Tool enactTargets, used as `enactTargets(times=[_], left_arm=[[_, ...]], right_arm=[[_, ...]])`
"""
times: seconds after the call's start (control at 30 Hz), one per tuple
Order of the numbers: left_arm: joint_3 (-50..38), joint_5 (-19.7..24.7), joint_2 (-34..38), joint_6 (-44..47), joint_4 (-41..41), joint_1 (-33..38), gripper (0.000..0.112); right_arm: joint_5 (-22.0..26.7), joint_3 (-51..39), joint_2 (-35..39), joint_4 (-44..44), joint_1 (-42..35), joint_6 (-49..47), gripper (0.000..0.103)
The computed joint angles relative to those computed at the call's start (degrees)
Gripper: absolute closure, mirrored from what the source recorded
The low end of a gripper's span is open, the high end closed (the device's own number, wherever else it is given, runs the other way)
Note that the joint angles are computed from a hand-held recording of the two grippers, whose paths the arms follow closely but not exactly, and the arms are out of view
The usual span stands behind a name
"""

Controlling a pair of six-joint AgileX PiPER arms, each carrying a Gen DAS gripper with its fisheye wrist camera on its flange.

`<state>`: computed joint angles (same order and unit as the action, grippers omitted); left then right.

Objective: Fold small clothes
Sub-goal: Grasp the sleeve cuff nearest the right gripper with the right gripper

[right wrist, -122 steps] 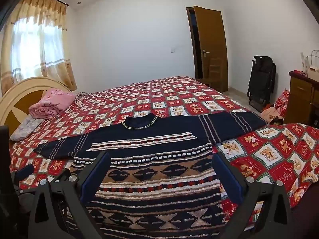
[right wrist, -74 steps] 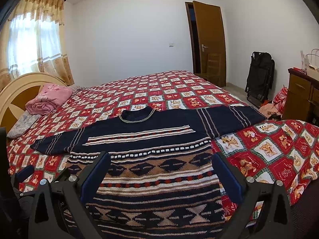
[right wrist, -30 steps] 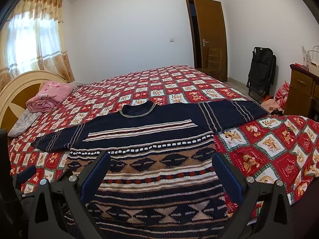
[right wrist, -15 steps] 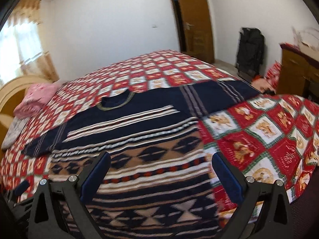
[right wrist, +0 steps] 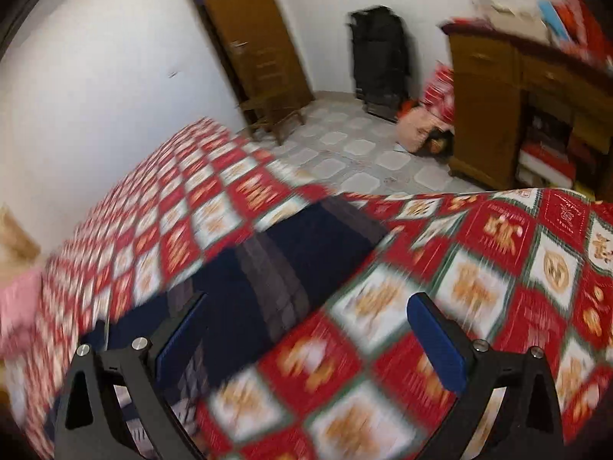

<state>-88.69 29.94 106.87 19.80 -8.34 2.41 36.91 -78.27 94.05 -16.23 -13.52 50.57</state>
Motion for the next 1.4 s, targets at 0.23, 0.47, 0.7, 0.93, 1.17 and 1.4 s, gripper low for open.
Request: enactTargets(times=[0.23, 0.47, 0.7, 0.93, 1.17, 1.4], left_arm=[[-15.31, 7.45, 9.67, -4.87, 4.8, -2.32, 0.01], [-30.35, 16.43, 18.91, -12.21, 10.74, -4.66, 0.011], [-45.84, 25.71, 27.75, -15.28, 13.42, -6.53, 0.011], [-51.77, 29.08, 31.02, -15.22, 13.53, -7.3, 0.011], [-44.67, 25.46, 27.2, -14.28, 11.56, -6.16, 0.011], [-35.95, 20.65, 21.79, -12.12, 6.88, -2.49, 0.01]], right_arm=[[2.99, -13.13, 16.38, 22.84, -13.17, -19.83, 0.002], [18.13, -36.32, 33.22, 23.6, -14.54, -22.32, 0.021], [26.95, -50.62, 42.57, 28.16, -15.62, -21.73, 0.038], [11.46, -34.22, 34.04, 28.39, -15.28, -19.3, 0.084], [19.07, -38.19, 29.25, -5.47, -1.28, -2.03, 0.088], [31.46, -48.13, 33.03, -34.34, 15.43, 0.22, 0.088]])
